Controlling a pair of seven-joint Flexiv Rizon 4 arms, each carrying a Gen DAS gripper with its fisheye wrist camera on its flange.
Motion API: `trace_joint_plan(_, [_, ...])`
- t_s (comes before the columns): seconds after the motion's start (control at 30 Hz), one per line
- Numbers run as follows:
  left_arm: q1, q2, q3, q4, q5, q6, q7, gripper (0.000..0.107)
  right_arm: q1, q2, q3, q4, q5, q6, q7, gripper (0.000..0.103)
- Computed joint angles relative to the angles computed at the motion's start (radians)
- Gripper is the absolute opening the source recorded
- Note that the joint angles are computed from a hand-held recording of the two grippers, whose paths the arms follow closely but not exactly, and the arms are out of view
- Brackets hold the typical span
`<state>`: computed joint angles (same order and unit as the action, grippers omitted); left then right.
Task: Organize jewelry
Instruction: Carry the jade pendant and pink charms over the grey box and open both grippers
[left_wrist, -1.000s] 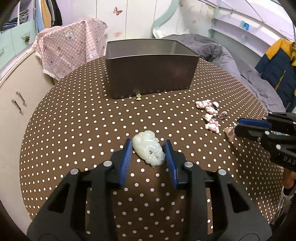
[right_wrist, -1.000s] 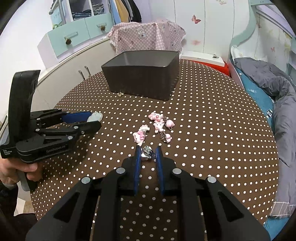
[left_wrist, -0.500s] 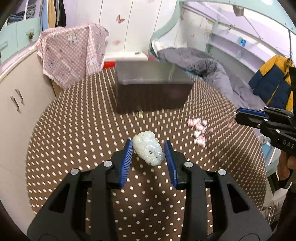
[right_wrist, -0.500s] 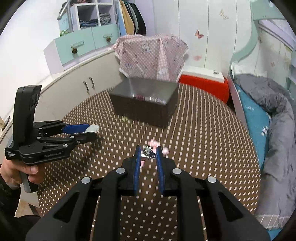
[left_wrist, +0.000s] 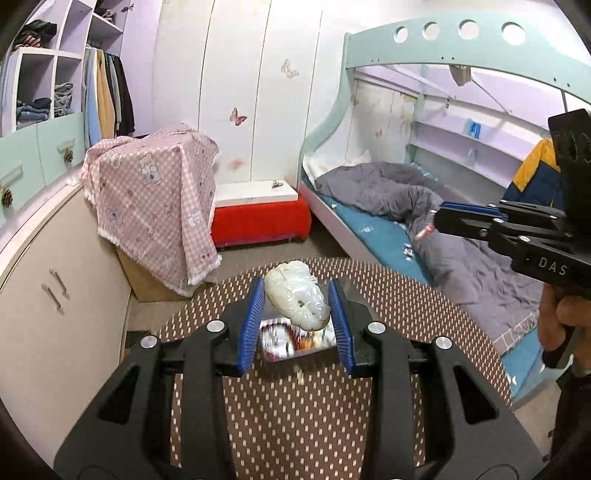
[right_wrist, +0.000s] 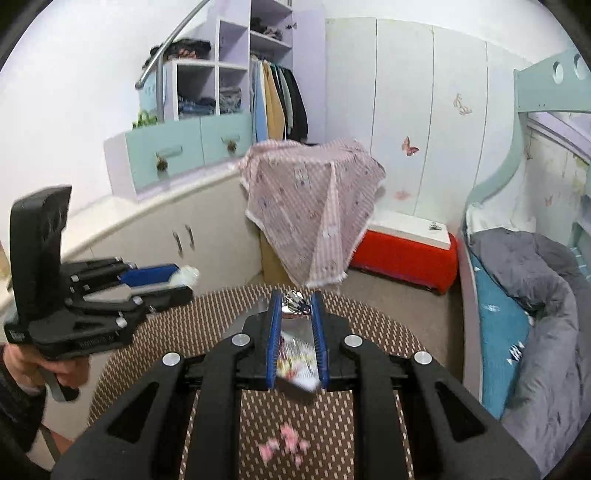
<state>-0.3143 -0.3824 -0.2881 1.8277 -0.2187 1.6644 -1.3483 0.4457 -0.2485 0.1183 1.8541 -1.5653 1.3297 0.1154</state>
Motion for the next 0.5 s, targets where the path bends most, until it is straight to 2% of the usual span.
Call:
trace_joint_plan(0.1, [0.025, -0.029, -0.036, -0.050, -0.017, -0.028, 0.015, 0.035, -0.008, -0.031, -0.011, -0.032, 0.026, 0.028, -0.005, 0.014])
trace_joint_plan(0.27, [0.001, -0.082, -0.018, -0.138, -0.037, -0.100, 0.025, 0.035, 0.006, -0.092, -0.024, -0.061, 0.179, 0.060, -0.112, 0.015])
trace_joint_plan(0.33, [0.011, -0.104, -0.037, -0.163, -0.059, -0.131, 0.046, 0.036, 0.022, -0.113, -0.040, -0.072, 0.235, 0.071, -0.133, 0.016])
trace_joint_plan(0.37, [-0.003, -0.113, -0.019, -0.179, -0.058, -0.149, 0.042, 0.037, 0.026, -0.125, -0.049, -0.073, 0.265, 0.077, -0.136, 0.019])
trace_joint_plan(0.4, [-0.039, -0.123, 0.031, -0.203, -0.043, -0.174, 0.022, 0.046, 0.036, -0.129, -0.055, -0.073, 0.296, 0.065, -0.145, 0.026])
trace_joint_plan(0.43, [-0.067, -0.129, 0.075, -0.222, -0.030, -0.192, 0.001, 0.058, 0.047, -0.129, -0.068, -0.067, 0.311, 0.054, -0.132, 0.049])
trace_joint_plan(0.47, [-0.088, -0.135, 0.108, -0.228, -0.021, -0.182, -0.028, 0.078, 0.064, -0.119, -0.103, -0.056, 0.267, 0.059, -0.064, 0.074])
trace_joint_plan(0.5, [-0.098, -0.135, 0.124, -0.225, -0.016, -0.166, -0.052, 0.087, 0.073, -0.108, -0.127, -0.046, 0.209, 0.061, 0.007, 0.081])
